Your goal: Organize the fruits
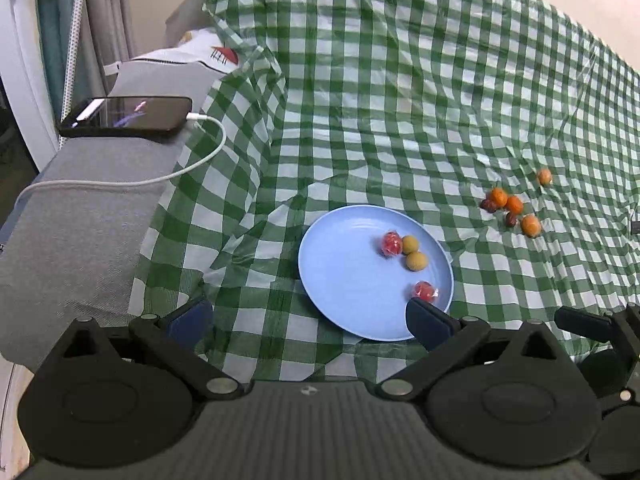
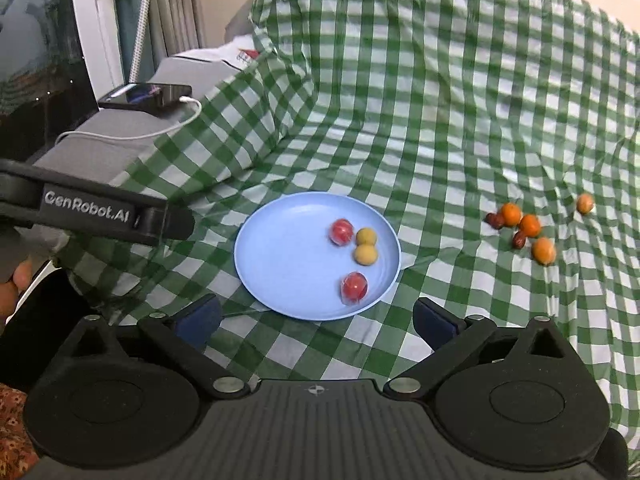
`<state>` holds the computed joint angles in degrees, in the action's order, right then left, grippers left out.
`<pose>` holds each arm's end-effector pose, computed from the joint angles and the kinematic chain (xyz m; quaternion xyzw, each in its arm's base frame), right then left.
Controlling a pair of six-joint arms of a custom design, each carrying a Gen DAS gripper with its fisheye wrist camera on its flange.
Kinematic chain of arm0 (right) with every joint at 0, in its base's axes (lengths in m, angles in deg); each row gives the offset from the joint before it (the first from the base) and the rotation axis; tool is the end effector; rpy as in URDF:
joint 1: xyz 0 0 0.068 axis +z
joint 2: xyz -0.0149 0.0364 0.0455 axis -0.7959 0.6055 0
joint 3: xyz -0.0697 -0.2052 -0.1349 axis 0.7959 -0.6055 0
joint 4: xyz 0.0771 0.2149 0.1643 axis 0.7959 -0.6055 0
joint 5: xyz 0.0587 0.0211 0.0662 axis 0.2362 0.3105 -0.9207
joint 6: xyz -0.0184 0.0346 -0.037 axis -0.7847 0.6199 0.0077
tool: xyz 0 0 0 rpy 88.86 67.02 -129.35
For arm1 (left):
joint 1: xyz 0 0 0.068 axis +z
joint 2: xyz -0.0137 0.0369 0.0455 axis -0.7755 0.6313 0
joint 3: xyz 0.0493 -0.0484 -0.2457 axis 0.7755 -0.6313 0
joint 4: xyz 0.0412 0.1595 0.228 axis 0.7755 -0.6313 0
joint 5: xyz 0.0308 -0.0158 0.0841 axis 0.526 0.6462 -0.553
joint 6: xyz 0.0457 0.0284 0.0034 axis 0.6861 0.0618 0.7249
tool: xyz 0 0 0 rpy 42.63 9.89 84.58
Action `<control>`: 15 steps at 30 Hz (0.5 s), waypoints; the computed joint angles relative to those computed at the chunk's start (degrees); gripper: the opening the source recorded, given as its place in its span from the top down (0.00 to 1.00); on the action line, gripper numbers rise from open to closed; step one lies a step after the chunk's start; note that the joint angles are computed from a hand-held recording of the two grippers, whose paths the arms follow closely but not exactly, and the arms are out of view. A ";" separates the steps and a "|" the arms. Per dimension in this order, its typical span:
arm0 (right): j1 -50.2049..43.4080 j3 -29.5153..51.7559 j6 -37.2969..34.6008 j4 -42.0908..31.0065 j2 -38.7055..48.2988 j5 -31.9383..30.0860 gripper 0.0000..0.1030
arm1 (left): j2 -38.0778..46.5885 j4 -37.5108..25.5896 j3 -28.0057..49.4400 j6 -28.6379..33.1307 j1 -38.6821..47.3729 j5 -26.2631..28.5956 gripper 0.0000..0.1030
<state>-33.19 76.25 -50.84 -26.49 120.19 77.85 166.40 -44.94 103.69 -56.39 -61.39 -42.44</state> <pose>0.3287 0.1239 0.2460 -0.2305 0.8992 0.1348 0.3467 0.3041 -0.0484 0.2406 -0.0936 0.9334 0.0230 0.3457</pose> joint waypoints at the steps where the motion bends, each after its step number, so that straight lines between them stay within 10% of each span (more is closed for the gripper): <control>1: 0.02 -0.57 -0.06 0.04 -0.82 0.02 0.01 | -0.16 -0.20 0.26 -0.08 -0.23 0.00 0.00; 15: 0.85 -4.23 0.11 1.63 -6.23 0.92 0.01 | -5.04 -1.26 -1.38 -1.63 -2.76 -1.85 0.00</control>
<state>-32.34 72.02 -50.73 -24.86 113.95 78.77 161.35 -46.19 102.31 -58.01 -64.14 -44.29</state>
